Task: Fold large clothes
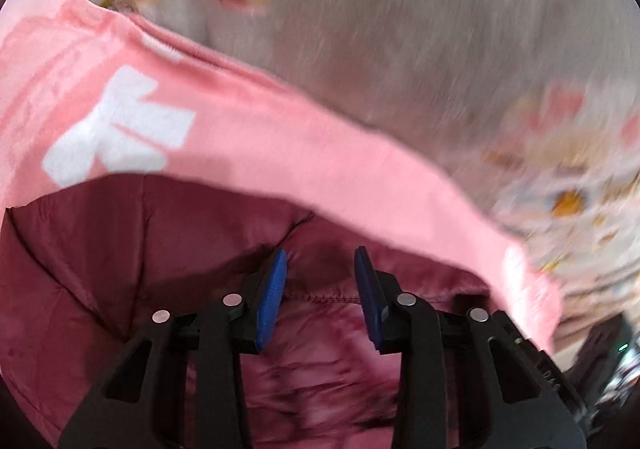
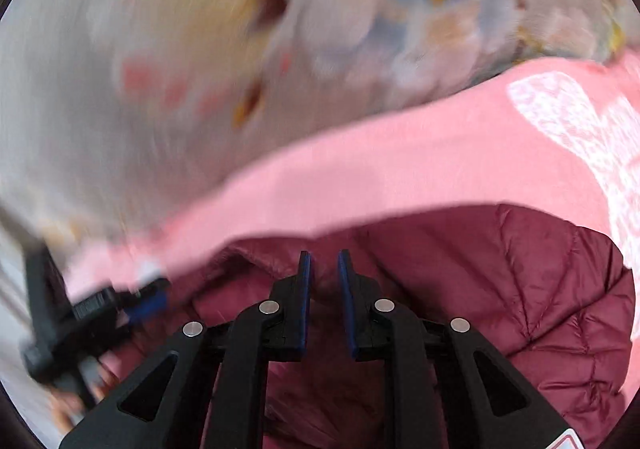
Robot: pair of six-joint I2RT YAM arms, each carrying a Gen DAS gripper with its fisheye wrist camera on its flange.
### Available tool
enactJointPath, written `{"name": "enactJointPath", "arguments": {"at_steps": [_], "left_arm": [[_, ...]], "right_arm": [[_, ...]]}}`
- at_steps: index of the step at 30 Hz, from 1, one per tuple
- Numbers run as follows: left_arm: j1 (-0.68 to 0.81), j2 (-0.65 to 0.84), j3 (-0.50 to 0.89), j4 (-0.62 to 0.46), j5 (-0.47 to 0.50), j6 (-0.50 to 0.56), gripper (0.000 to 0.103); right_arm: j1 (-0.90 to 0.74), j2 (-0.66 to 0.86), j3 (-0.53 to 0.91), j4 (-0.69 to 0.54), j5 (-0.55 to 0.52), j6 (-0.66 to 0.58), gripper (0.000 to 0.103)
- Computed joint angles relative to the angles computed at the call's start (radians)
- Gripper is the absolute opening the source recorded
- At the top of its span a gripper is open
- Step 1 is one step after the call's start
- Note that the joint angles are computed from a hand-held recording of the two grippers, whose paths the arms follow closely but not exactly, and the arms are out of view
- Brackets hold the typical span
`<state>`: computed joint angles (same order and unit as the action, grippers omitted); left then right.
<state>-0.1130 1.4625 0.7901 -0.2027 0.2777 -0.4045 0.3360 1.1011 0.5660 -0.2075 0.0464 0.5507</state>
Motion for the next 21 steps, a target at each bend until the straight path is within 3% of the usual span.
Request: {"name": "enactJointPath", "arguments": {"at_steps": [3, 4, 7, 14, 21], "left_arm": [[-0.014, -0.001, -0.054, 0.040, -0.046, 0.045, 0.024], [-0.017, -0.001, -0.077, 0.065, -0.055, 0.056, 0.024], [-0.036, -0.013, -0.131, 0.134, -0.096, 0.081, 0.024], [-0.093, -0.020, -0.251, 0.341, -0.192, 0.108, 0.024], [-0.088, -0.027, -0.261, 0.354, -0.205, 0.129, 0.024]], "right_arm": [[0.053, 0.018, -0.046, 0.006, 0.099, -0.049, 0.011], [0.048, 0.020, -0.066, 0.025, 0.100, -0.054, 0.005], [0.008, 0.002, -0.111, 0.075, 0.052, -0.062, 0.002], [0.015, 0.011, -0.139, 0.128, 0.077, -0.072, 0.001], [0.039, 0.036, -0.116, 0.117, 0.115, -0.075, 0.001]]}}
